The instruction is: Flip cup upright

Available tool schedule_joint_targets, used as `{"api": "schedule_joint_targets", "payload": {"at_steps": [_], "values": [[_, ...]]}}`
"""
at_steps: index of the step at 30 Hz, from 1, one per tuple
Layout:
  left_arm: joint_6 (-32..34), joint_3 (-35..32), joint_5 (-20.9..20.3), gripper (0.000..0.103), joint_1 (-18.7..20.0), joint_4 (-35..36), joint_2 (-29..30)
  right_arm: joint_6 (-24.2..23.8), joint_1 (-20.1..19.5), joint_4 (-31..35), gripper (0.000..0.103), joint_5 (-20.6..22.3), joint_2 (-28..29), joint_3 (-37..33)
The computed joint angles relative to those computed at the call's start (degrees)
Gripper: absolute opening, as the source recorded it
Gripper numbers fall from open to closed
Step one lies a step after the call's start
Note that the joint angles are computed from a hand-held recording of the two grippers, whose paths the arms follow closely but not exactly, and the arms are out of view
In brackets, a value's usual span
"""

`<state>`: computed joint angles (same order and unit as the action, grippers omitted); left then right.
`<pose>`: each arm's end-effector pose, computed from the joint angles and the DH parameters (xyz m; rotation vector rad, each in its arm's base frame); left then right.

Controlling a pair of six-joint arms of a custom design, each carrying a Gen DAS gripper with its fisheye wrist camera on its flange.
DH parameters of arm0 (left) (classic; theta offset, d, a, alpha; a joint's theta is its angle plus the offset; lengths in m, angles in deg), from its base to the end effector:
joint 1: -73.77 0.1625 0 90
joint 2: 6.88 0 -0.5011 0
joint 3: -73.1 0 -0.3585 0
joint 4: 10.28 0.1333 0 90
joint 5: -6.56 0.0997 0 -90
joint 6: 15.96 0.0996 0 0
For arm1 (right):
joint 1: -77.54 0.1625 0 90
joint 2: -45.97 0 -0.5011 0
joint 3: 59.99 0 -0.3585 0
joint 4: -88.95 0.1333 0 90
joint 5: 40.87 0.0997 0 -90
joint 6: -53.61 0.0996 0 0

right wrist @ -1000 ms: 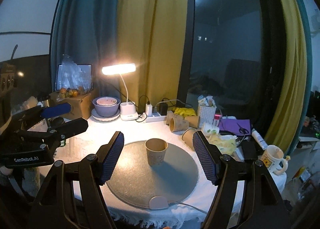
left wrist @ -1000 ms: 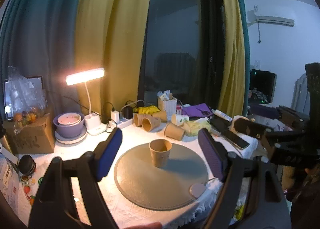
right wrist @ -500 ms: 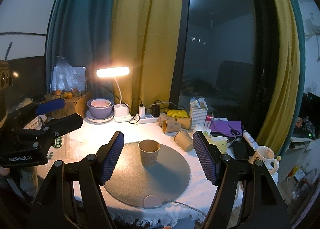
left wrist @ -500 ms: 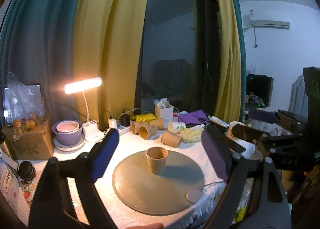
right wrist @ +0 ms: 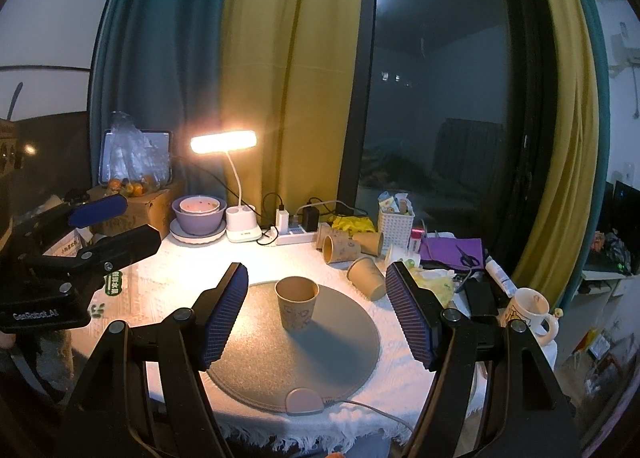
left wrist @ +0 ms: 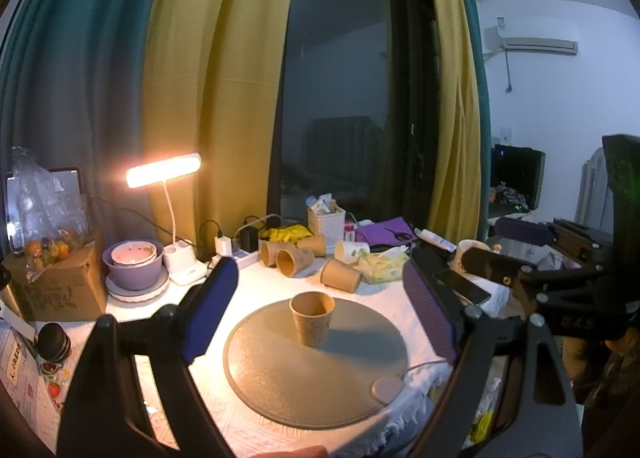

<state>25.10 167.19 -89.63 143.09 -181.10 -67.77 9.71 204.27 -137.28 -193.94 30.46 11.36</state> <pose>-0.1269 -0.6833 0.4109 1.5096 2.3938 -1.2558 0.4814 -0.5707 0.0906 0.4082 -1.7810 1.3056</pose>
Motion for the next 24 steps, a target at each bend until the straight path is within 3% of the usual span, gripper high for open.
{"api": "schedule_joint_targets", "payload": {"at_steps": [24], "values": [[0.07,0.15,-0.21,0.085,-0.04,0.06,-0.16,-0.24,0.00,-1.05,0.074,-0.50,-0.15,0.81]]}}
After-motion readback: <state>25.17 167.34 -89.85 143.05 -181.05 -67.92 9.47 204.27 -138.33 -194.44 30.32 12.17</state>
